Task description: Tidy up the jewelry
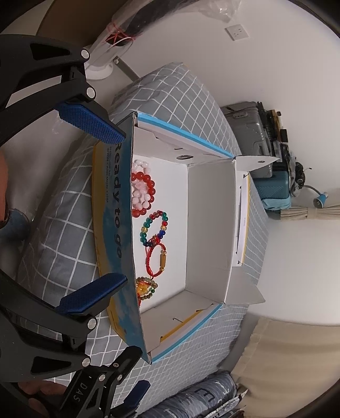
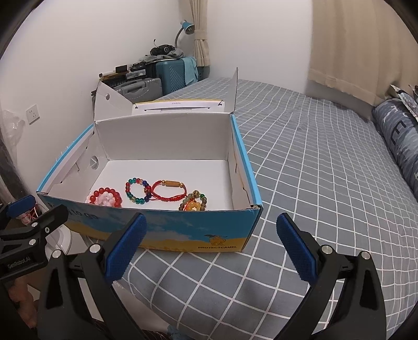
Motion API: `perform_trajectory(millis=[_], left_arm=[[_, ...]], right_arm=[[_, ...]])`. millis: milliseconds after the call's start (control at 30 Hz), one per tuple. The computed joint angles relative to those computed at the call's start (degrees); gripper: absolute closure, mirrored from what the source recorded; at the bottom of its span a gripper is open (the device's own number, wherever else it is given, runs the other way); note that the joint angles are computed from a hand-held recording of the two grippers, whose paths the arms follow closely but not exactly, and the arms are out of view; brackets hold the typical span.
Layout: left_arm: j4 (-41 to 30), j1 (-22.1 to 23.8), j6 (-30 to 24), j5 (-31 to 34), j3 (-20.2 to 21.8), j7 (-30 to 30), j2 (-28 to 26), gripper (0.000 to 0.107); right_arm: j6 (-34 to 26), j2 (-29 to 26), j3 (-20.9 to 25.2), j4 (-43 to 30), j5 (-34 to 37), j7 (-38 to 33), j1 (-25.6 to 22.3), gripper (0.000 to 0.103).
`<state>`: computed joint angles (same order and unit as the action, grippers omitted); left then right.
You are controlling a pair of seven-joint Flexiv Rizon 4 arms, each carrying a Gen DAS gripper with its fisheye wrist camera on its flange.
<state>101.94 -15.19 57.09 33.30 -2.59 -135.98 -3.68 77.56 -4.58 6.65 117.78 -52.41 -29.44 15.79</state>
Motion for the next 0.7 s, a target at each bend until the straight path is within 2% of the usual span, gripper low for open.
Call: perform_trajectory(millis=[700], left_arm=[[0.5,0.2,2.1,-1.6,0.3,0.7,-0.4,0.009]], right_arm=[[-0.2,-0.6,-0.4,-0.4,-1.3,1.0,0.1,0.008]])
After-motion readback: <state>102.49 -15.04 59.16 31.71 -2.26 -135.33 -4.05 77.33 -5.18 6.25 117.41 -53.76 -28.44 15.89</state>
